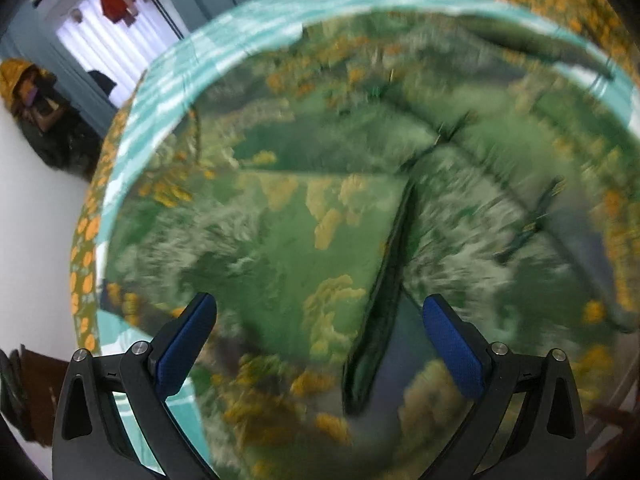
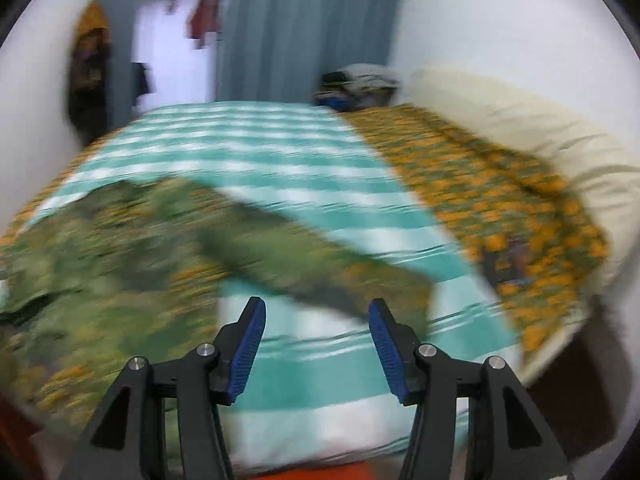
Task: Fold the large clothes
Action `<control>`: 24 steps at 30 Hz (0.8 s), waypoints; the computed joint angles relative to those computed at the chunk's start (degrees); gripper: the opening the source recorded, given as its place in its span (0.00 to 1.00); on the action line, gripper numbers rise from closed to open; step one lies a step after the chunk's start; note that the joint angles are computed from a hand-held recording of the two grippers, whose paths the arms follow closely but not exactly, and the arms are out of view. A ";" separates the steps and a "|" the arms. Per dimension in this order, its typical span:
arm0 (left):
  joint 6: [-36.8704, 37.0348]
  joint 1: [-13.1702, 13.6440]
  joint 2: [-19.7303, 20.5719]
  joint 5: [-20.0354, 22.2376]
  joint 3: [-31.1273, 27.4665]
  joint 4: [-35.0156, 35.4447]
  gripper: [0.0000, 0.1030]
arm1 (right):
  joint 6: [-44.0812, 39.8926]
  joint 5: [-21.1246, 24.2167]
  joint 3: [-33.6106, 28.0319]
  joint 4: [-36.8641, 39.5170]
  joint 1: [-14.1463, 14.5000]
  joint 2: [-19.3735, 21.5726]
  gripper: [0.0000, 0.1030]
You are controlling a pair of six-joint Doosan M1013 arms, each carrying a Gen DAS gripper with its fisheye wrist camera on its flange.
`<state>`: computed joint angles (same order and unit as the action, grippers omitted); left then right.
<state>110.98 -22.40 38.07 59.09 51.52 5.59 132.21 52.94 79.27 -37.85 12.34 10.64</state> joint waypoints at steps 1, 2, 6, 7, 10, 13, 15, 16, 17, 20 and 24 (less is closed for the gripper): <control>-0.37 0.07 0.77 0.88 -0.64 0.05 0.90 | -0.74 -2.04 0.76 2.96 1.03 -0.03 0.53; -0.14 0.61 1.39 2.47 -1.59 -2.27 0.65 | -0.91 -3.47 1.22 4.59 1.82 0.12 0.53; -3.16 3.51 0.61 2.76 -2.19 -11.81 0.11 | -1.09 -7.10 2.87 7.18 5.30 0.35 0.53; -3.53 4.29 -0.44 0.97 -1.20 -13.58 0.11 | -1.81 -7.65 3.08 7.72 5.91 0.46 0.53; -8.02 7.35 -3.67 -4.18 0.77 -15.95 0.11 | -4.07 -8.19 3.54 8.30 7.35 0.66 0.53; -16.45 11.02 -6.22 -9.00 1.97 -13.38 0.12 | -5.27 -7.90 3.60 7.44 7.86 0.89 0.53; -26.86 13.53 -7.57 -11.93 2.71 -6.83 0.18 | -4.80 -7.66 3.34 7.23 7.90 1.07 0.53; -32.33 14.34 -8.04 -12.65 3.09 -2.93 0.21 | -4.06 -7.63 3.22 6.94 7.93 1.19 0.53; -39.32 15.53 -8.68 -13.15 3.70 1.29 0.25 | -3.36 -7.66 3.26 6.70 7.94 1.16 0.53; -52.64 18.37 -10.72 -13.90 6.56 6.58 0.25 | -2.13 -7.40 2.99 6.26 7.65 1.35 0.53; -53.91 19.67 -13.16 -14.79 11.44 2.69 0.36 | -1.73 -6.30 3.00 7.43 6.62 1.27 0.53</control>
<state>57.06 -2.73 24.92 44.30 62.96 8.29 130.48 46.64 82.26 -30.41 18.96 11.92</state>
